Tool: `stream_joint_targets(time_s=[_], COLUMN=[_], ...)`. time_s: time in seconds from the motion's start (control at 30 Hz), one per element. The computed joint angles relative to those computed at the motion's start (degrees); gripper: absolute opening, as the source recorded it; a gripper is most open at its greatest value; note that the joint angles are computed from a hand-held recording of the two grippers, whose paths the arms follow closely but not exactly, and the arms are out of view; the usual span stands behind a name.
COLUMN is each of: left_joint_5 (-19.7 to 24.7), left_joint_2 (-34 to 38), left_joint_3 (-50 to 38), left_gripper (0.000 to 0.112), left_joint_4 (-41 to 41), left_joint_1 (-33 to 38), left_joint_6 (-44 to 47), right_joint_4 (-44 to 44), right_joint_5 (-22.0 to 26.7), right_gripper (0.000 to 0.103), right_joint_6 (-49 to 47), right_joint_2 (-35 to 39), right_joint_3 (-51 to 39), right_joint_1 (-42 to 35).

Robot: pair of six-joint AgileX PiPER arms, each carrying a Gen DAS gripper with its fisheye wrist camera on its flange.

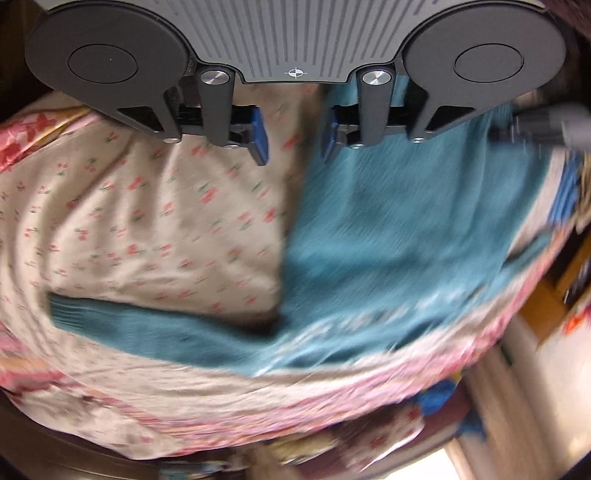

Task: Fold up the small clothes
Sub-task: 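Move the open right tool to the sweater sleeve cuff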

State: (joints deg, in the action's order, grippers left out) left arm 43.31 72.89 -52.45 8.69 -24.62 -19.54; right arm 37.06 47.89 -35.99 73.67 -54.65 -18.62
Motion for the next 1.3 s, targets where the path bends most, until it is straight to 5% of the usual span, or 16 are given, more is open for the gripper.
stream_joint_targets(time_s=[0.17,0.43,0.63,0.8,1.07,1.3], left_joint_5=[0.1,-7.2,-10.0,-10.5,-10.5,-11.2], left_joint_2=[2.7,16.4,26.8,31.3,32.6,32.1], left_joint_3=[-6.3,-19.8,-28.5,-31.8,-32.5,-31.6], left_gripper=[0.023,0.024,0.026,0.026,0.027,0.027], left_joint_4=[-1.1,-4.6,-9.7,-11.0,-12.1,-12.2], left_joint_1=[-0.5,-3.2,-5.4,-6.7,-6.6,-6.6], left_joint_6=[0.8,5.4,9.6,10.3,10.6,10.5], right_joint_4=[8.1,16.6,25.7,40.4,50.8,59.2], right_joint_5=[-5.9,-14.7,-14.5,-13.7,-14.8,-13.0], right_gripper=[0.034,0.037,0.037,0.037,0.039,0.038], right_joint_6=[-0.7,4.5,6.2,-1.6,-5.0,-13.7], right_joint_2=[10.6,29.6,39.8,43.2,47.1,44.6], right_joint_3=[-5.5,-19.6,-26.4,-26.4,-29.0,-22.8], right_joint_1=[-6.9,-13.1,-16.3,-17.9,-16.8,-18.1])
